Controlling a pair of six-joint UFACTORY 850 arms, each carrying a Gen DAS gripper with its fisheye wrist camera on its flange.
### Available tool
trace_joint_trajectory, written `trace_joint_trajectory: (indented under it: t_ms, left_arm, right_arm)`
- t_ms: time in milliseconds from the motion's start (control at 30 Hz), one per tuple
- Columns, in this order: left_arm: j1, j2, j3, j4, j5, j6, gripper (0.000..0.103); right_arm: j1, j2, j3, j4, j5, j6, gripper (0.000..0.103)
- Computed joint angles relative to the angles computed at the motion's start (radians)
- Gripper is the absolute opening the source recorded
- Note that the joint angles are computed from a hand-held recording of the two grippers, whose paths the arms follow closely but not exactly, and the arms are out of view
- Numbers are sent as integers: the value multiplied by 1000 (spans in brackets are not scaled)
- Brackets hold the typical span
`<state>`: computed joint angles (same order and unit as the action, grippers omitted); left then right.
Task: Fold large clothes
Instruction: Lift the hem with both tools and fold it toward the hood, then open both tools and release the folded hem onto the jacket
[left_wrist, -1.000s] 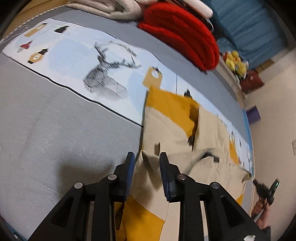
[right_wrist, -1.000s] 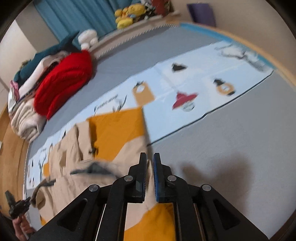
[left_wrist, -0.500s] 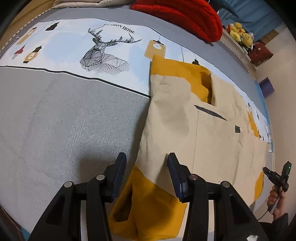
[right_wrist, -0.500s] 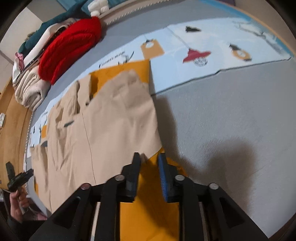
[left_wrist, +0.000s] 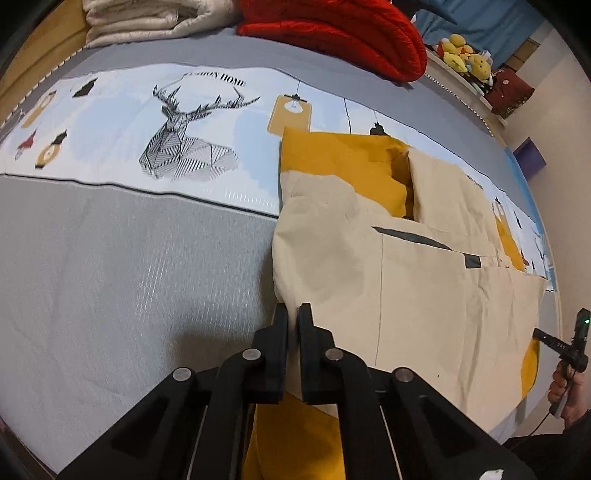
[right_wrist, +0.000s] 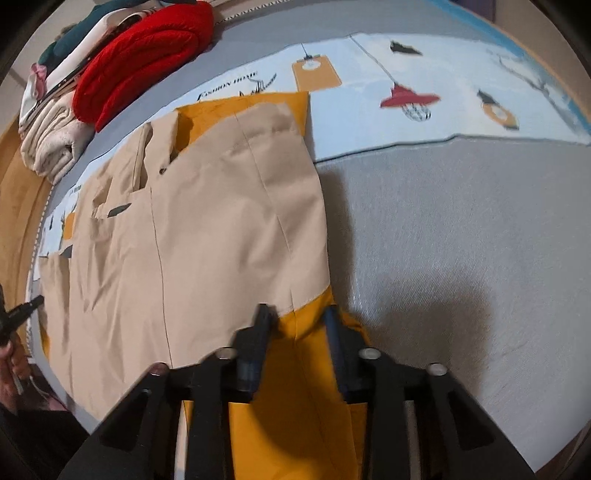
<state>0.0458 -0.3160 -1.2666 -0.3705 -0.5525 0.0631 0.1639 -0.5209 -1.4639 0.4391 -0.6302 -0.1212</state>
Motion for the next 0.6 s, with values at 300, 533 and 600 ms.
trace_joint_trajectory:
  t_ms: [300,533,600]
  left_arm:
    - [12,41,4,-17,156,-21,1]
    - [-9,-9,-63,164,249,-207,1]
    - [-15,-43,-97,264,257,-310,1]
  right_arm:
    - [22,109,66,151,268,-135,4]
    - [58,63,-21,-172,393,227,3]
    - [70,34,-61,-315,394,372,3]
